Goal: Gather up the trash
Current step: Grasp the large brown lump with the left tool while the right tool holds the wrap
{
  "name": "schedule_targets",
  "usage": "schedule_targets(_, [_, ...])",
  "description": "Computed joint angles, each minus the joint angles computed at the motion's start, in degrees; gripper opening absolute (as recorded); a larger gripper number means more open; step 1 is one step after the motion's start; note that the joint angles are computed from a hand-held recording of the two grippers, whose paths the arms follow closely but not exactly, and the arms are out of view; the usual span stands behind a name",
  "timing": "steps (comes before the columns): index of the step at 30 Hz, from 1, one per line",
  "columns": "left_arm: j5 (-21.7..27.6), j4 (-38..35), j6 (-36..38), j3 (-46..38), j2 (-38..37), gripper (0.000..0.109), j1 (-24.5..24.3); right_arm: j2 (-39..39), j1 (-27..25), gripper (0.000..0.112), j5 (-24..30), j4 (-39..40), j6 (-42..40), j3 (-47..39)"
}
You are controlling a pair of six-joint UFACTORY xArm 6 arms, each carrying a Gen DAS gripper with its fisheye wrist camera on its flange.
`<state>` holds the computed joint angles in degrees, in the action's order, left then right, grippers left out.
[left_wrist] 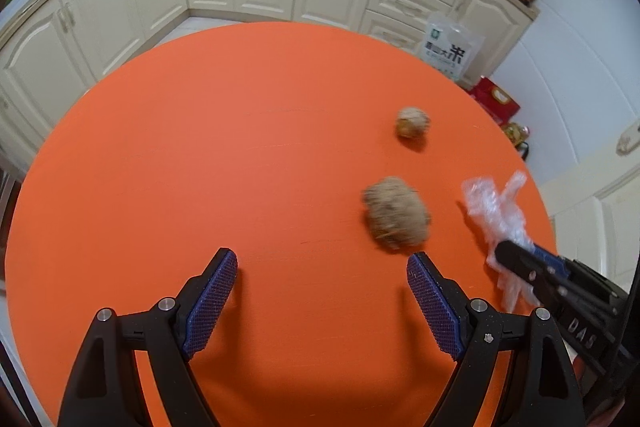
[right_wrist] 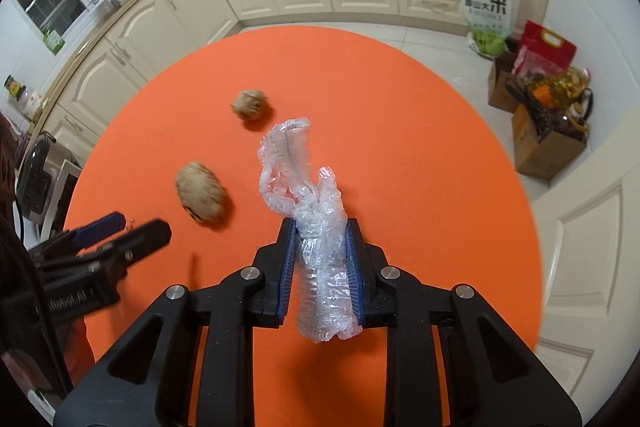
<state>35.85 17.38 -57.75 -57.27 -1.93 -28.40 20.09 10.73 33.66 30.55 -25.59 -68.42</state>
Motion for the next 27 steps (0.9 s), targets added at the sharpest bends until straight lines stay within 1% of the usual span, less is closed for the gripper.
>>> schedule_targets(1, [-0.46,0.25,0.13,0.21,0.03,0.083,-0.14,-0.35,-0.13,0.030,-0.66,-1.52,0.48,0.70])
schedule_targets(3, [-1.88,1.36,-0.58,0.60,0.45,0.083,-0.81,-1.47,-0.12,0.063,-3.12,-5.55,1.88,2.97])
schedule_targets(4, [-2.08,1.80,-0.71,0.27,1.05,0.083,-0.94,-2.19,0.03,0.066,-4.41,-6.29,2.09,4.17])
schedule_targets(5, [-2.24,2.13,-1.01,0.46,1.11,0.083,-0.95,-2.81,0.05,0.066,-5.48,-6.56,2.02,5.16])
schedule_targets(8, [-3.13,1.43,-1.22,-0.19,2.40,0.083,-0.63,-2.57,-0.03,0.065,-4.41,-2.77,-1.49,4.60])
schedule_targets(10, [-3.56,1.02,-1.04,-0.89,3.24,0.083,-0.64,-1.80,0.59,0.065,-6.14,-4.52,-0.10,4.24])
schedule_targets(13, [-1.93,3.93,-3.92,-3.04,5.28,0.083,-0.32,-0.60,2.01,0.068,-10.02,-6.92,1.06,4.20])
schedule_targets(14, [-1.30,5.33,-5.50,-4.01,6.06,0.083,-0.49,-0.45,2.40,0.067,-11.54,-7.65,2.25,4.51])
schedule_targets(16, [-1.90,8.22,-8.54,-4.24,6.72,0.083,-0.69,-0.71,2.72,0.064,-12.98,-10.14,5.07,5.32])
schedule_targets(18, [-2.53,11.81,-11.49,-4.49,7.61,0.081,-1.24,-1.40,2.73,0.050,-14.33,-13.79,7.76,6.53])
schedule_targets(19, [-2.20,14.40,-13.35,-4.77,8.09,0.080,-1.58,-1.69,2.54,0.045,-14.80,-14.51,8.49,6.95])
schedule_targets(20, [-1.08,17.40,-15.16,-5.26,8.67,0.076,-2.15,-1.91,2.15,0.036,-14.78,-14.70,9.19,7.13])
schedule_targets(21, [-0.12,19.19,-15.71,-5.89,9.28,0.071,-2.66,-1.98,1.73,0.029,-14.23,-13.59,8.80,6.99])
schedule_targets(22, [1.11,20.63,-15.78,-6.72,10.04,0.069,-3.31,-1.96,1.28,0.028,-12.80,-10.63,7.19,6.37])
schedule_targets(23, [1.63,21.97,-15.88,-7.16,10.51,0.061,-3.87,-1.82,0.59,0.027,-10.79,-6.98,5.09,5.47])
schedule_targets(24, [0.04,22.48,-15.78,-6.67,10.37,0.048,-4.00,-1.77,0.08,0.025,-9.29,-4.85,4.13,4.88])
schedule_targets(26, [-0.54,22.24,-15.35,-6.81,10.62,0.029,-4.46,-1.84,-0.58,0.025,-8.11,-3.29,2.92,4.63])
schedule_targets(27, [-0.23,21.98,-15.15,-7.04,10.82,0.029,-4.63,-1.98,-0.73,0.024,-8.22,-3.42,2.71,4.93])
